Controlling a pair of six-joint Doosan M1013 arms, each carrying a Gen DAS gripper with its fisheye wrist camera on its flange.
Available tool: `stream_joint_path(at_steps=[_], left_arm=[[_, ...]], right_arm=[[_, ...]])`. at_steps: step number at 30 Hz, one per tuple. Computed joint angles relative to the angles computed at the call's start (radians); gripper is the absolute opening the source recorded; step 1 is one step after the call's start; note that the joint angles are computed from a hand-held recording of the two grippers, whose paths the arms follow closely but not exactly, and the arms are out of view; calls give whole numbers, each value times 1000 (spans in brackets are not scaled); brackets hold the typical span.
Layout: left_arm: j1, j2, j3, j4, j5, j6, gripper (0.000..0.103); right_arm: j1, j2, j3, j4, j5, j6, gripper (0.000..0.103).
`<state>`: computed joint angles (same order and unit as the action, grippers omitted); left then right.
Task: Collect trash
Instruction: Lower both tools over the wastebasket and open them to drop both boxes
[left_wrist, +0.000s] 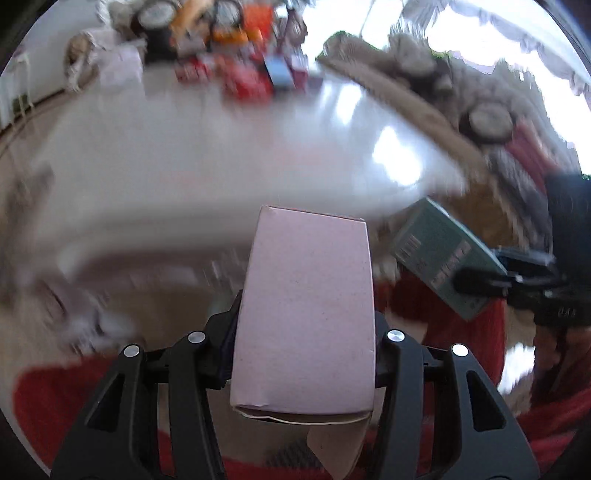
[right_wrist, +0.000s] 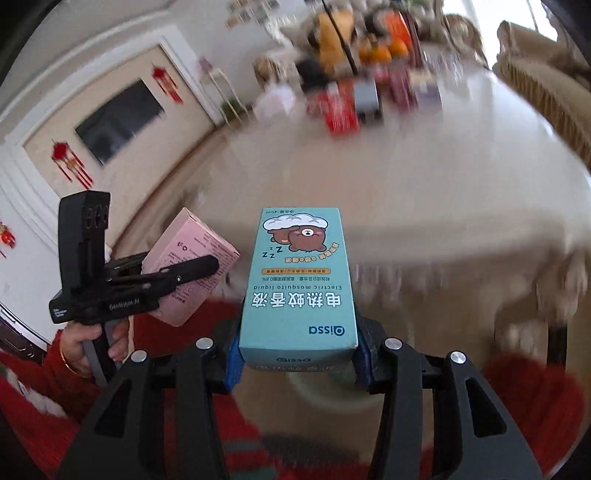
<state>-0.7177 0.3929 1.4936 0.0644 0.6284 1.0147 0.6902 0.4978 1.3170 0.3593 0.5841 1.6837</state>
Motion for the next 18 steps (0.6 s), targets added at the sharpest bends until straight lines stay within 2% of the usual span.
stream_joint_path(at_steps=[2,5,7,8,11,12,13,15,18], left_arm=[[1,32,7,-65,20,22,50],[7,100,-25,-65,70,19,50],[7,134,-46,-53,98,15,52],[15,154,-61,-85,110,34,53],[27,185,-77,-138,100,51,87],[23,190,-79,-98,96,17,87],[19,194,-79,-49,89,-23,87],[15,201,-80,-14,102,-47,87],[13,186,-66,-6,130,-39,87]], right_arm=[[4,16,5,-13,42,51,45],[9,79,-33,-104,131,159,45],[12,117,-68,-145,176,183,45],[12,143,-92,-160,196,192,45],[13,194,-140,-162,241,164,49],[17,205,-149,-187,247,176,58],[22,217,-163,-233,255,209,59],[30,218,-151,-283,254,249,60],[28,207,-141,-272,259,248,60]])
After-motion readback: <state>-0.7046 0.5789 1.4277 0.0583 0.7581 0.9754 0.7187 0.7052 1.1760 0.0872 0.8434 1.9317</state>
